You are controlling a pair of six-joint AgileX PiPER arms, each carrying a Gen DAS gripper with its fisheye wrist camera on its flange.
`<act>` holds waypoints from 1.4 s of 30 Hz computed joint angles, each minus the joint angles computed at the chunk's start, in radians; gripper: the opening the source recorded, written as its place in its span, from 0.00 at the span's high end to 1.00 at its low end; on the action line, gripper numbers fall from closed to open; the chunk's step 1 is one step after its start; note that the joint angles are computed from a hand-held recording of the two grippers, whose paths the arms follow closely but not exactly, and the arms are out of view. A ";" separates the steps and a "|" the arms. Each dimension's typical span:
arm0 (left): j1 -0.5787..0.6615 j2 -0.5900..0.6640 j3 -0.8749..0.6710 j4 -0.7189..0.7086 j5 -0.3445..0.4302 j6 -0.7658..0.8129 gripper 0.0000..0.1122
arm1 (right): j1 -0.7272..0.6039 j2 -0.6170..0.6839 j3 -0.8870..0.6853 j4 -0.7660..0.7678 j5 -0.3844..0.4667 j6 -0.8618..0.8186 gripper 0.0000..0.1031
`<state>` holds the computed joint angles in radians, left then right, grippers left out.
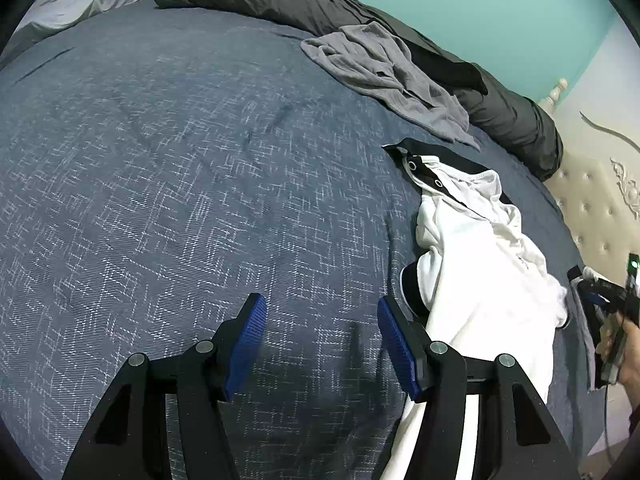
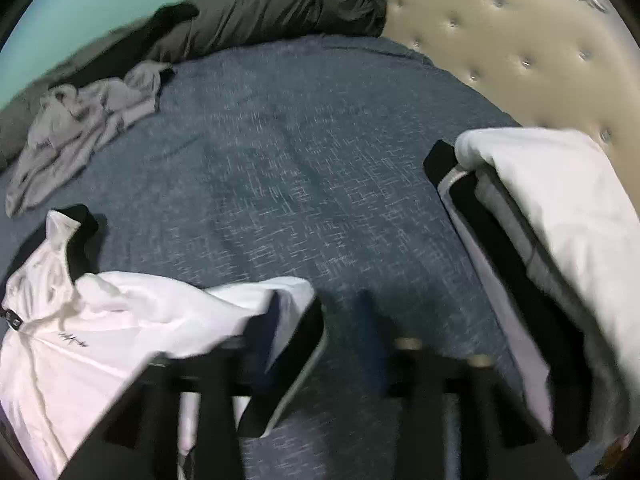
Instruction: Fold clothes
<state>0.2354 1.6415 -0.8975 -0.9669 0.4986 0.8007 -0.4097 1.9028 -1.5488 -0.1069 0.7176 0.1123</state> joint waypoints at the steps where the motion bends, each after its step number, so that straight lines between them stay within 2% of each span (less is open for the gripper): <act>1: -0.002 0.001 -0.001 0.001 -0.001 -0.002 0.45 | -0.003 -0.034 0.052 0.026 -0.037 -0.004 0.48; 4: -0.008 0.010 -0.008 -0.002 0.003 -0.006 0.45 | -0.007 -0.150 0.211 0.149 -0.133 -0.093 0.48; 6: -0.014 0.017 -0.013 -0.004 0.005 -0.010 0.45 | -0.007 -0.212 0.294 0.281 -0.163 -0.207 0.48; 10: -0.040 0.025 -0.015 0.011 -0.003 -0.036 0.45 | 0.017 -0.317 0.479 0.616 -0.166 -0.487 0.48; 16: -0.101 0.042 -0.040 0.084 -0.039 -0.112 0.45 | 0.072 -0.412 0.692 0.916 -0.173 -0.767 0.48; 18: -0.125 0.053 -0.055 0.127 -0.048 -0.148 0.45 | 0.088 -0.429 0.749 0.989 -0.181 -0.810 0.48; 24: -0.201 0.072 -0.092 0.250 -0.081 -0.238 0.45 | 0.118 -0.420 0.846 1.244 -0.190 -1.039 0.48; 28: -0.238 0.084 -0.108 0.270 -0.097 -0.270 0.46 | 0.128 -0.366 0.812 1.269 -0.129 -1.031 0.48; 33: -0.280 0.084 -0.136 0.303 -0.095 -0.315 0.46 | 0.160 -0.369 0.814 1.350 -0.189 -1.111 0.48; 35: -0.303 0.085 -0.147 0.319 -0.091 -0.328 0.46 | 0.148 -0.336 0.804 1.382 -0.152 -1.127 0.48; 42: -0.379 0.133 -0.186 0.377 -0.098 -0.386 0.46 | 0.118 -0.297 0.786 1.405 -0.132 -1.144 0.48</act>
<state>-0.1439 1.7742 -1.0834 -0.5903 0.4004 0.4151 -0.2915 1.6055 -0.7624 1.2982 0.5858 -1.0316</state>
